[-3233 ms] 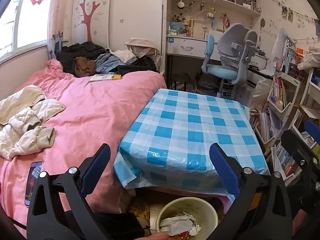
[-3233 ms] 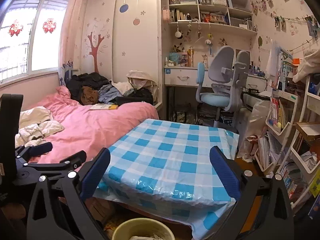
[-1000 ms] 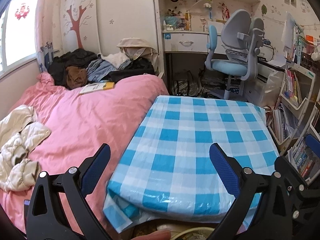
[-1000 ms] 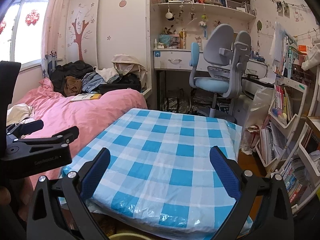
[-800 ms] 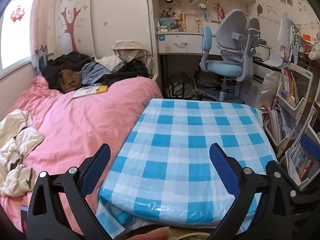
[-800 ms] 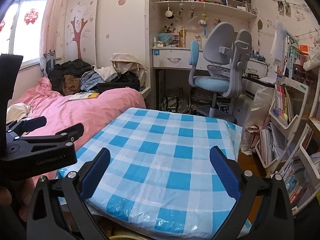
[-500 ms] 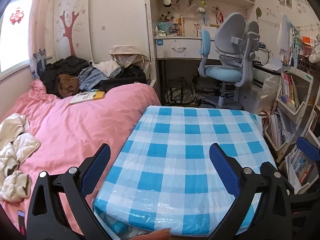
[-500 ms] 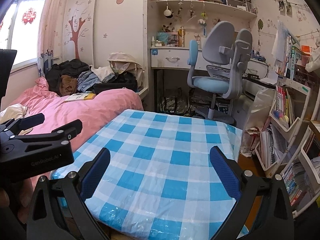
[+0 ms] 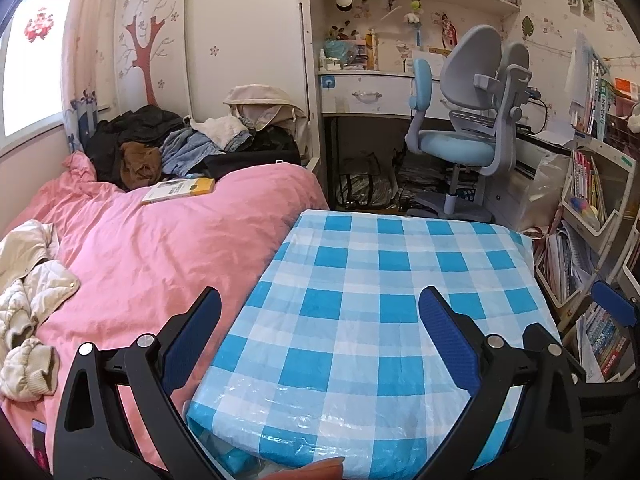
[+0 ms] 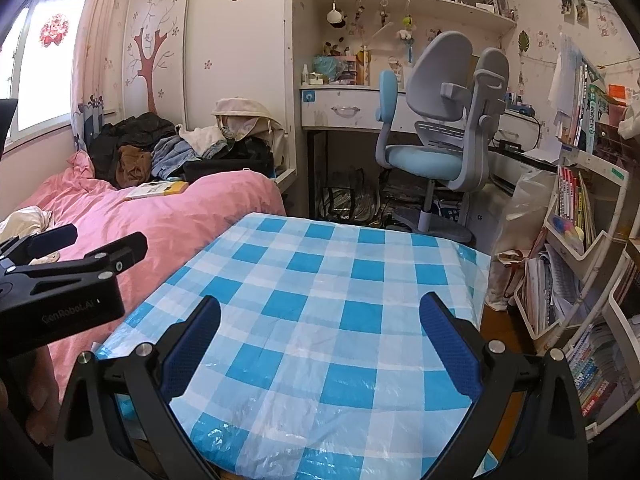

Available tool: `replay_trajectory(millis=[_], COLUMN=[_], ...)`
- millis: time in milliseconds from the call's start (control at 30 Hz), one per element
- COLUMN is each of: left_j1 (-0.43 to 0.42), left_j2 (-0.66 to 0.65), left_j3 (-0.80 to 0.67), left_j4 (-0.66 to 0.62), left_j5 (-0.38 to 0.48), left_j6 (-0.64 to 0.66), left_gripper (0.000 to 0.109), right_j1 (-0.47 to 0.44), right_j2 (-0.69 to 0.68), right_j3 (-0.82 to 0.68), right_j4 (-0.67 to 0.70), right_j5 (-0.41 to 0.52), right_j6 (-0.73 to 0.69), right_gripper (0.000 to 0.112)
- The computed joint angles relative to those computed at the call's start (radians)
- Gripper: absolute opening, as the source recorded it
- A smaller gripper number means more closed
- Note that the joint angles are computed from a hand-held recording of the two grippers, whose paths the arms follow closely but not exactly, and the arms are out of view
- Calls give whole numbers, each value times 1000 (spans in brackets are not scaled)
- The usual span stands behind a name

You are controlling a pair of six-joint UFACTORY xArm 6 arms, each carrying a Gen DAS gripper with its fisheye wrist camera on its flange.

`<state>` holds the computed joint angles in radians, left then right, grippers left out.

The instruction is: Collect trash

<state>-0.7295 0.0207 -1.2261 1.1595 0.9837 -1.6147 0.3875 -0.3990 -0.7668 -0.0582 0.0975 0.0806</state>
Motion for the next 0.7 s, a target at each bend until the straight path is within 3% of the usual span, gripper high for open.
replay_trajectory(millis=[700], left_j1=[27], left_j2=[17], left_j3=[-8], left_j4=[-4], left_j5=[-27], left_j6=[8], left_gripper=[96], right_j1=[0], right_j2=[42], right_j3=[-26], right_j4=[48], right_j5=[-9], right_j6=[-25], right_gripper=[95])
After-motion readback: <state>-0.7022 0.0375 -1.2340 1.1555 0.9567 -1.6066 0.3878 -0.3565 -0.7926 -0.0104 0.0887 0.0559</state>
